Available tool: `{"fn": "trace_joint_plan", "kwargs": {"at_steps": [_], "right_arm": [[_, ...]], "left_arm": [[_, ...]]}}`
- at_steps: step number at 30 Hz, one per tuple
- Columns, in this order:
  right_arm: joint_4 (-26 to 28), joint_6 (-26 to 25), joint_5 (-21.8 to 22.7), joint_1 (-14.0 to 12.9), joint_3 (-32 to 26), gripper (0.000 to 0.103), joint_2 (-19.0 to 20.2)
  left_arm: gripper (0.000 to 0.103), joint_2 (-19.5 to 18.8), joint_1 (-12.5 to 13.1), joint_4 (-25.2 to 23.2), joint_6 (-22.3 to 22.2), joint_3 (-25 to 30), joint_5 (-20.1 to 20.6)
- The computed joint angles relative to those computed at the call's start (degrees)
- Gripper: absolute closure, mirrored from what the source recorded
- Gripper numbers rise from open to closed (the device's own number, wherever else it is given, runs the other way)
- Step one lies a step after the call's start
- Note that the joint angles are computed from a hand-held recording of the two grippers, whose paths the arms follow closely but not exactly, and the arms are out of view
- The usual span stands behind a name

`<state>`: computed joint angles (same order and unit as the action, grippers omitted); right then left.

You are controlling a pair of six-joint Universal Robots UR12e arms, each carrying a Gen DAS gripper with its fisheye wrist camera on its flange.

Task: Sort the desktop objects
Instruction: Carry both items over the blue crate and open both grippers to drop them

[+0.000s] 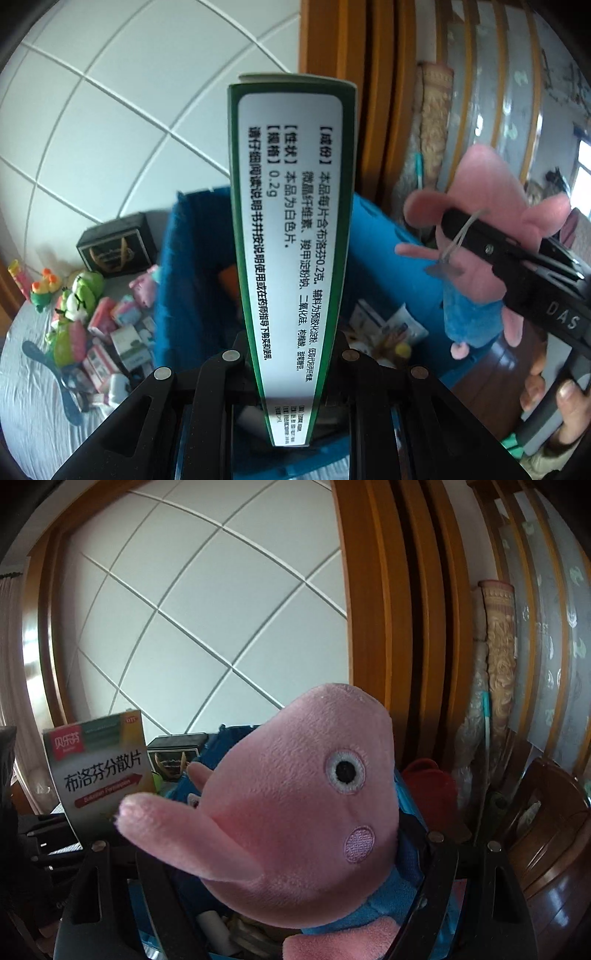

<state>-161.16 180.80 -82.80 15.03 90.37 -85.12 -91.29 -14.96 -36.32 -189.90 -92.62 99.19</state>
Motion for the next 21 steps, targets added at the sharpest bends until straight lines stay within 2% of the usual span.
{"fn": "trace_joint_plan", "kwargs": {"at_steps": [6, 14, 15, 17, 18, 19, 20, 21], "right_arm": [[1.8, -0.1, 4.5, -2.7, 1.2, 0.02, 0.7], [3.3, -1.9, 7.3, -3.2, 1.3, 0.02, 1.8], [3.1, -2.2, 7.4, -3.2, 1.2, 0.019, 2.0], [2.2, -2.5, 6.9, -3.1, 1.0, 0.014, 2.3], [1.7, -2.6, 6.3, -3.1, 1.0, 0.011, 2.4], [1.1, -2.5, 5.3, -2.9, 1.1, 0.009, 2.4], [0.5, -2.2, 4.7, -3.0, 0.8, 0.004, 2.5], [-0.2, -1.8, 4.3, -3.0, 0.8, 0.002, 2.6]], "left_arm": [[0.084, -2.1, -1.0, -2.7, -2.5, 0.9, 1.3], [0.082, -2.9, -1.0, -4.9, -4.3, 1.0, 1.4], [0.079, -2.9, -1.0, -4.9, -4.4, 0.9, 1.6], [0.051, -2.8, -1.1, -4.4, -4.3, 0.7, 2.0], [0.026, -2.7, -1.3, -3.4, -4.3, 0.4, 2.9], [0.017, -2.6, -1.6, -1.8, -4.2, 0.0, 4.4], [0.017, -2.5, -1.8, -0.4, -3.9, -0.4, 5.7], [0.017, -2.3, -1.9, 0.2, -3.6, -0.6, 6.3]]}}
